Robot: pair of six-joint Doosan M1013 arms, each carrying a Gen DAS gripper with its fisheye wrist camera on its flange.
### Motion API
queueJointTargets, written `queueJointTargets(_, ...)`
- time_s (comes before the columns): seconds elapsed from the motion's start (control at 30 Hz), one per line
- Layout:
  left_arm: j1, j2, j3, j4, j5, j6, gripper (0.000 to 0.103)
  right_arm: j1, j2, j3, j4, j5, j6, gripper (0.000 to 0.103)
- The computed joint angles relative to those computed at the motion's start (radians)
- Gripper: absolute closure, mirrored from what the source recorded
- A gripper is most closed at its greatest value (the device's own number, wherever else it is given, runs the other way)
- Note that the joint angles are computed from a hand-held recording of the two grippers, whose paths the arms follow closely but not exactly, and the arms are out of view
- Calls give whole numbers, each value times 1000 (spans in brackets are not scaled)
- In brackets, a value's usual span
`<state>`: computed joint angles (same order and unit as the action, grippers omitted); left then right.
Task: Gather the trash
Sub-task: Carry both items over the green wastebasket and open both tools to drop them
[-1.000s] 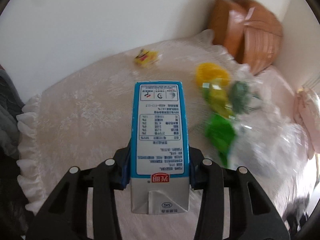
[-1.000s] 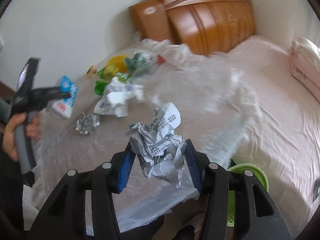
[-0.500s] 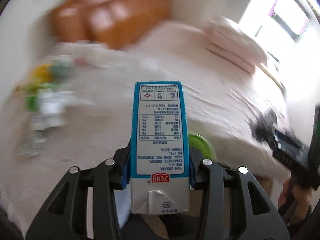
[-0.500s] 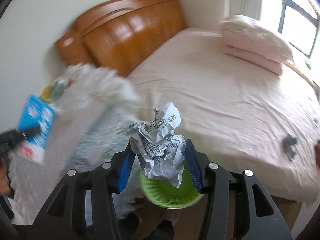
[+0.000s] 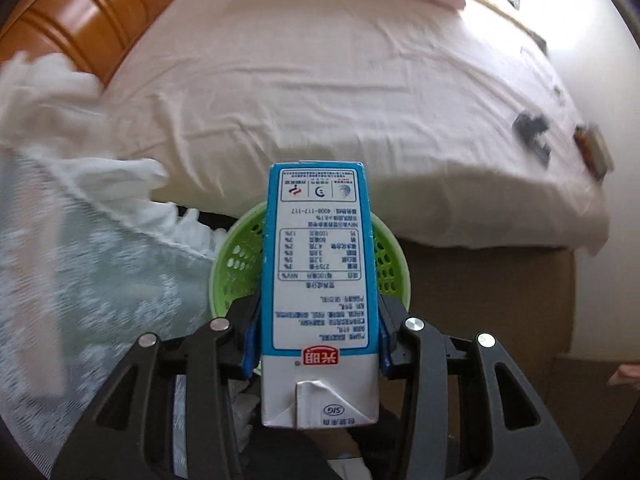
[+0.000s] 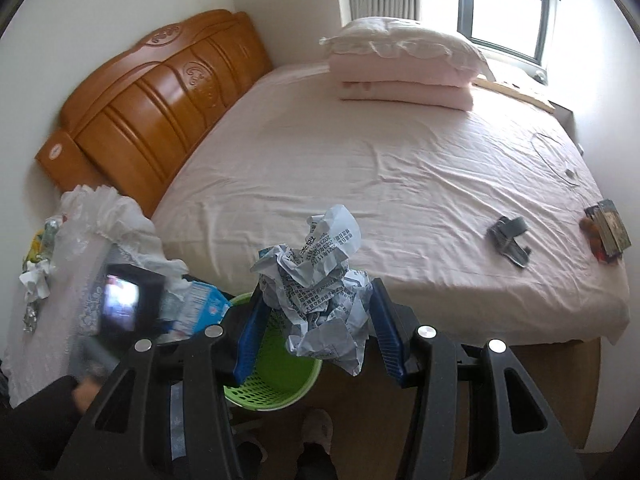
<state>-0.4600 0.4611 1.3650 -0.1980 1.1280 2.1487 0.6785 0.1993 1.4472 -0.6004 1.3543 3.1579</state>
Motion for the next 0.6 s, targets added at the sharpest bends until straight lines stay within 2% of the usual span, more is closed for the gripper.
queueJointTargets(0.07, -21, 15, 19, 47, -11, -18, 60, 2, -4, 6, 7, 9, -5, 53)
queueJointTargets(0.13, -30, 29, 19, 71, 14, -38, 55, 8, -5, 6, 11, 14, -9, 53)
queueJointTargets(0.2, -30, 28, 17, 63, 28, -71, 40, 9, -5, 8, 17, 5, -19, 53)
queueJointTargets(0.23, -24, 23, 22, 45, 20, -71, 37, 8, -4, 7, 20, 1, -25, 53)
queueJointTargets(0.3, -10, 2, 27, 12, 2, -63, 23, 9, -1, 8, 19, -15, -39, 53)
queueJointTargets(0.37, 3, -24, 28, -18, -17, -49, 19, 7, 3, 6, 19, -43, -52, 53)
queueJointTargets(0.43, 17, -49, 27, -51, -32, -31, 11, 3, 7, 3, 18, -72, -64, 53)
queueJointTargets(0.47, 24, -64, 26, -67, -39, -23, 8, 0, 12, 2, 17, -94, -70, 53)
queueJointTargets(0.6, 55, -115, 17, -106, -55, 26, 8, -15, 26, 3, 33, -175, -81, 52)
